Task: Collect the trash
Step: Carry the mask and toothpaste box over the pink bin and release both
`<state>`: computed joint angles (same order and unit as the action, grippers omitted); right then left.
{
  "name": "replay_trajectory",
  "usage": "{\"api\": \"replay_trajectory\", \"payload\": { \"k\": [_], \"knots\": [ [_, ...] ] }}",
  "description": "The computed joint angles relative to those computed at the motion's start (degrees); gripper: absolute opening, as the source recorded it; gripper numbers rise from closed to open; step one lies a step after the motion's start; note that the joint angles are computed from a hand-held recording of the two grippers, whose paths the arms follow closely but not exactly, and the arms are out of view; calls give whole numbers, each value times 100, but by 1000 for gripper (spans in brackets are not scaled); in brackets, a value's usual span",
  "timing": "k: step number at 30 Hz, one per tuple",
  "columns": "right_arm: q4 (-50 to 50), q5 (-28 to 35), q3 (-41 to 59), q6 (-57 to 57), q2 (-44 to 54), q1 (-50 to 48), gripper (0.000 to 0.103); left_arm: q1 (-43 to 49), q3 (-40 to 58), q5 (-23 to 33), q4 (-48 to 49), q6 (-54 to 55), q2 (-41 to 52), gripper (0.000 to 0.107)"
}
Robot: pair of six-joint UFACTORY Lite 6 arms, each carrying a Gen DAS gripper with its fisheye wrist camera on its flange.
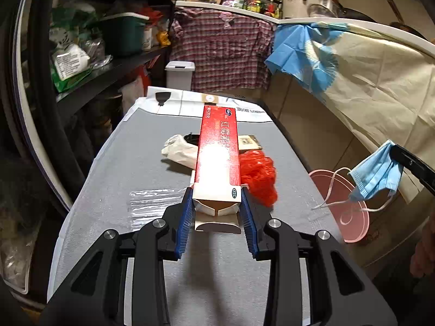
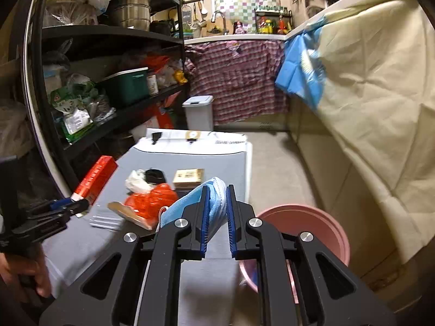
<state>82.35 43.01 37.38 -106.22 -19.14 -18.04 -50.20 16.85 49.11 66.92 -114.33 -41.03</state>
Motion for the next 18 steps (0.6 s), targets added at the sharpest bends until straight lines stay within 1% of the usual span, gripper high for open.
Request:
{"api": "replay_trajectory", "payload": {
  "k": [3, 10, 18],
  "knots": [
    [37, 103, 20, -245, 14, -342, 13, -237, 68, 84, 51, -191, 174, 34],
    [315, 176, -17, -831, 160, -917, 13, -526, 239, 61, 242, -623, 683, 34],
    [631, 112, 30, -1294, 582, -1272, 13, -751, 416, 0, 474, -1096, 1273, 34]
  ]
}}
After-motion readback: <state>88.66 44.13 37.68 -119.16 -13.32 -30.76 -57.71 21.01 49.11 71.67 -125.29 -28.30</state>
